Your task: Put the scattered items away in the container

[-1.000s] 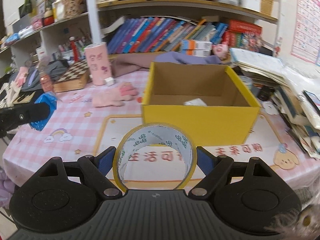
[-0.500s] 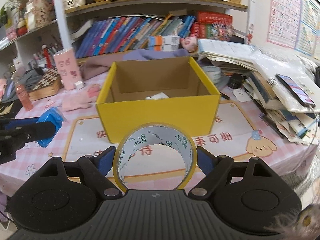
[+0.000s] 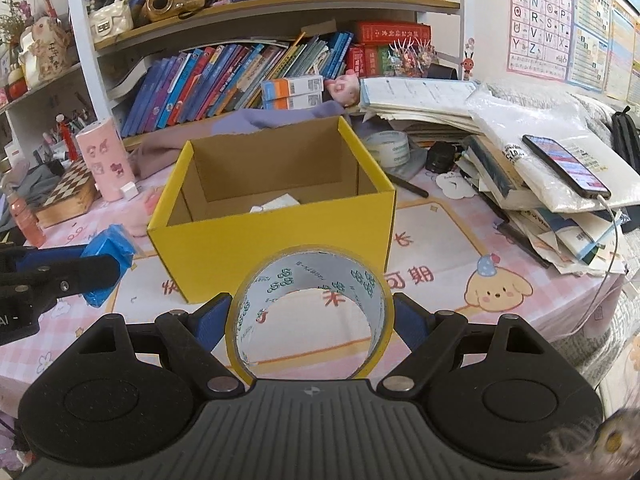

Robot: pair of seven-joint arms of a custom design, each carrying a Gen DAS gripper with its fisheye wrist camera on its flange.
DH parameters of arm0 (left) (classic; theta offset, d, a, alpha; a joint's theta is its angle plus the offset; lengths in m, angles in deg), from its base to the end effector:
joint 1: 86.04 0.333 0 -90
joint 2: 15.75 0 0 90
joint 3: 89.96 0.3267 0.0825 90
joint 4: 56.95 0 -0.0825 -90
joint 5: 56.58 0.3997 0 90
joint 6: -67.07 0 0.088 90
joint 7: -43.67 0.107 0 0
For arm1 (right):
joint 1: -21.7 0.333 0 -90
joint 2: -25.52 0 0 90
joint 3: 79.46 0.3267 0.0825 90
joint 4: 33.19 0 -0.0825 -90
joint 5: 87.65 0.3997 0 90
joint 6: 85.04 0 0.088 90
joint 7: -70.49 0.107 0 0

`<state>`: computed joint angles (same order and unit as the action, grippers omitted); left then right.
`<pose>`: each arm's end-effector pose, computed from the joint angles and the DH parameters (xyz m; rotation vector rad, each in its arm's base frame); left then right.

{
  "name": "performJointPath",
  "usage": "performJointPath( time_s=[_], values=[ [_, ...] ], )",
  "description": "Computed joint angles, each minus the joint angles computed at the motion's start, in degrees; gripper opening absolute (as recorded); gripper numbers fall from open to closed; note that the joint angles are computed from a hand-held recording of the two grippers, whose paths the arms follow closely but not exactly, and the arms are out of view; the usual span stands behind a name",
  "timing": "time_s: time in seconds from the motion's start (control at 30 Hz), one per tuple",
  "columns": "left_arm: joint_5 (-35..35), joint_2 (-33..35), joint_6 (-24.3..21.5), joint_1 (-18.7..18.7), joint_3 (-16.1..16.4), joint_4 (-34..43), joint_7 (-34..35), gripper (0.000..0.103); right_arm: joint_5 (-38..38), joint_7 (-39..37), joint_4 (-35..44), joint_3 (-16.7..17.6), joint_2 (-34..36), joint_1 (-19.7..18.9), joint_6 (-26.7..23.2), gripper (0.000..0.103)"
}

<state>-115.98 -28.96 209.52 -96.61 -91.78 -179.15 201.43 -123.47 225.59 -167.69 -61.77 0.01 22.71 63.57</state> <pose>0.5301 -0.1138 0.5750 -1.0490 2.3519 -1.3311 0.4443 0.1810 0.5692 -1.3842 1.9983 -0.8476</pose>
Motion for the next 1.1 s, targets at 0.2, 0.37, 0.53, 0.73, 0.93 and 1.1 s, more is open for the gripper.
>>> performJointPath(
  time_s=[0.2, 0.37, 0.53, 0.73, 0.93, 1.1],
  values=[
    [-0.9, 2.3, 2.9, -0.6, -1.3, 2.4, 0.2, 0.023, -2.9, -0.3, 1.3, -0.8, 1.7, -2.2, 3.5, 0.084],
    [-0.2, 5.3, 6.1, -0.8, -3.1, 5.3, -1.7, 0.023, -6.1, -0.9, 3.1, -2.2, 4.1, -4.4, 7.6, 0.084],
    [0.2, 8.8, 10.7, -1.0, -5.3, 8.7, -3.8, 0.023, -8.8, -2.6, 5.8, -4.0, 7.4, -6.2, 12.1, 0.084],
    [3.1, 13.4, 17.2, -0.6, -8.0, 12.5, -8.6, 0.023, -6.0, -10.5, 9.5, -8.3, 12.9, -4.7, 16.5, 0.084],
    [13.6, 16.8, 22.0, 0.3, -10.5, 13.5, -18.7, 0.023, 5.2, -26.5, 12.2, -12.9, 18.2, -0.1, 18.3, 0.084],
    [22.8, 18.3, 24.1, 1.1, -11.6, 12.7, -27.4, 0.023, 15.3, -40.1, 15.0, -15.4, 21.9, 2.9, 18.7, 0.084]
  ],
)
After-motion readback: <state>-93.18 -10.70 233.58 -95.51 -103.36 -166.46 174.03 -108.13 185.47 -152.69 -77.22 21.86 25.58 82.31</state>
